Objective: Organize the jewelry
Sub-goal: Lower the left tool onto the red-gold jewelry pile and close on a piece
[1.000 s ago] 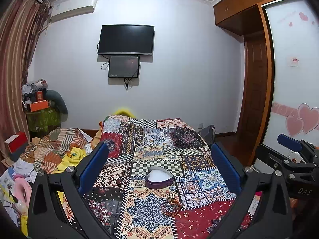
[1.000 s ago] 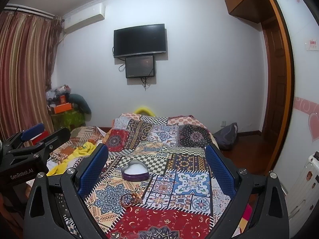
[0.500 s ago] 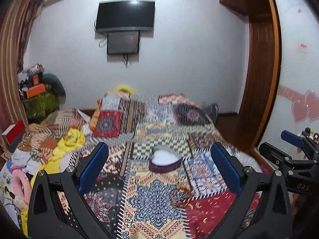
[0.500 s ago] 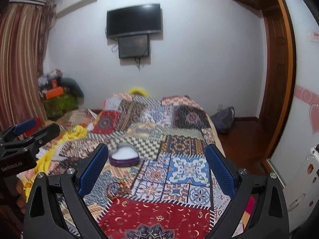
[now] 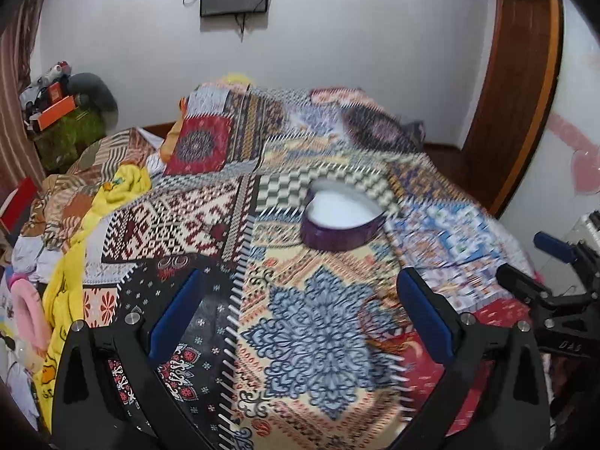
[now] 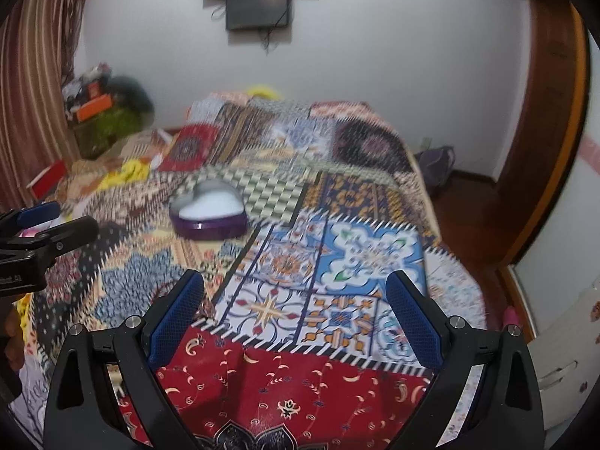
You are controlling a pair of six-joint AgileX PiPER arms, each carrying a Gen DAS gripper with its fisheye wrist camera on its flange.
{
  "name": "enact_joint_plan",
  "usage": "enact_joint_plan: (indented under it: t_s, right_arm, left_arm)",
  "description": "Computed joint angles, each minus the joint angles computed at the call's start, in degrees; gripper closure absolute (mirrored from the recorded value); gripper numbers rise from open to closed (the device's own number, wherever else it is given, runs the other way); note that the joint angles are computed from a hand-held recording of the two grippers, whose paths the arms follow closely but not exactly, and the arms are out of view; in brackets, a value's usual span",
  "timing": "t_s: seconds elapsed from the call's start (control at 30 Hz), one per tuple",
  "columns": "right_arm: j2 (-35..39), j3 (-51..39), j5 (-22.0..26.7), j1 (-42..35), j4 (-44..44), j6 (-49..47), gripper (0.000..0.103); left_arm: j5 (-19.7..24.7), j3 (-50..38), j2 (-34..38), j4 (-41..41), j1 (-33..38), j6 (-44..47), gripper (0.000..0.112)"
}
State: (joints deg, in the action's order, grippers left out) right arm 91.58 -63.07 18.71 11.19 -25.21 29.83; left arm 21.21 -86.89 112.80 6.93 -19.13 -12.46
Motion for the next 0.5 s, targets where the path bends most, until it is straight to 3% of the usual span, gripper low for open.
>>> enact_joint_plan:
  t_s: [0.13,0.33,0.5]
  right_arm:
    - [3.48,-2.37,0.24,-1.68,9.40,-11.23,0.007]
    - [8.06,-7.47,2.82,-3.90,20.13,-25.58,0.009]
    - [12.87,-13.92,8.23,-6.11,31.45,-38.70,0.029]
  left_arm:
    - [4.11,-4.55,4.26,-1.21,-0.22,3.64,0.021]
    - [10.30,-13.05,10.55,-12.12,0.57,14.63,0.032]
    - [14.38,-19.23,14.67,-16.93,0.23,19.12,0.044]
